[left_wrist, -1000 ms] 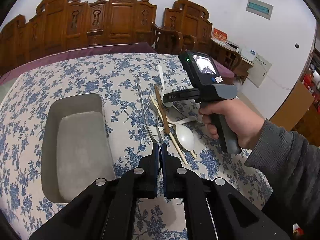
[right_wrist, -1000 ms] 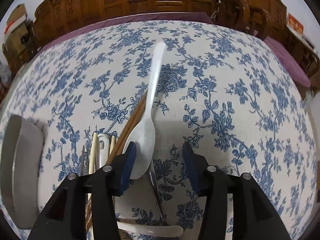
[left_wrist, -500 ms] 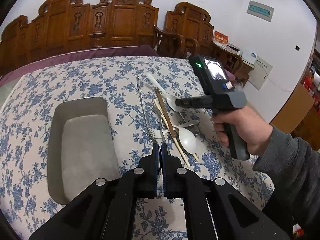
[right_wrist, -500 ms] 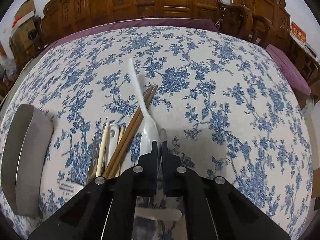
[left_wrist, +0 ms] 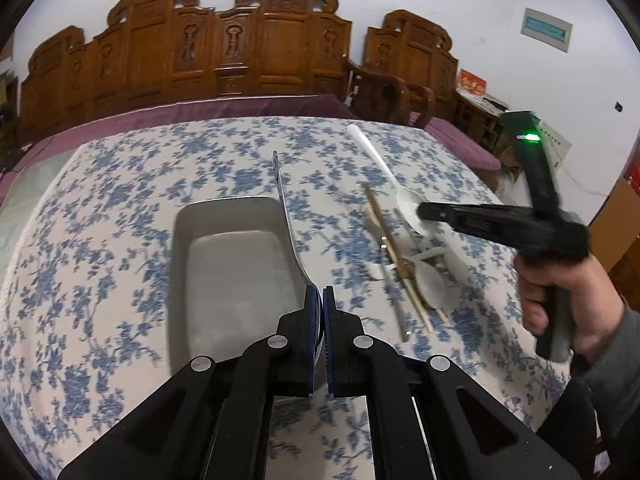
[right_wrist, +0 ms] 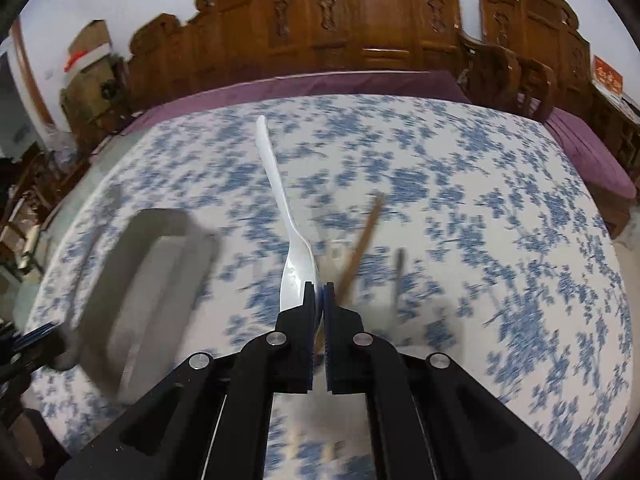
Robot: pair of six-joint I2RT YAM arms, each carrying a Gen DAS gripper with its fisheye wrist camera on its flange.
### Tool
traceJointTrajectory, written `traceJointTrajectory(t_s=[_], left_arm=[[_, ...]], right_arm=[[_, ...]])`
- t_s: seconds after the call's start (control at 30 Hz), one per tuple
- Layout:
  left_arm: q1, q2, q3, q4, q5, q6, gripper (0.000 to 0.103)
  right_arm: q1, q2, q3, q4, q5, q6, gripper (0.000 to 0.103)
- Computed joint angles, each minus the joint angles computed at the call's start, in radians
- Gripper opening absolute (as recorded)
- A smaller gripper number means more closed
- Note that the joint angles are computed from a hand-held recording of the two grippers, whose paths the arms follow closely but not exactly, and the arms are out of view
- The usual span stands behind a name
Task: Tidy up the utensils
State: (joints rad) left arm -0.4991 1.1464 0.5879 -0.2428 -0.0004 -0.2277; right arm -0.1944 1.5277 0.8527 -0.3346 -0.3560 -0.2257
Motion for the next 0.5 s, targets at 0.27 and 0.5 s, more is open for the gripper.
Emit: traceJointTrajectory(t_s=[0.27,0.5], left_arm=[[0.092,0.043,-0.018,0.001,0.028,0.045,0.003],[0.161,0.144,-0.019,0.040,0.068,0.063,0.003]], right_arm=[[0.154,-0.164,-0.117,-0.014,-0.015,0.108,0.005],[0.297,-0.181,-0.169,0.030,0.024,0.224,0.005]])
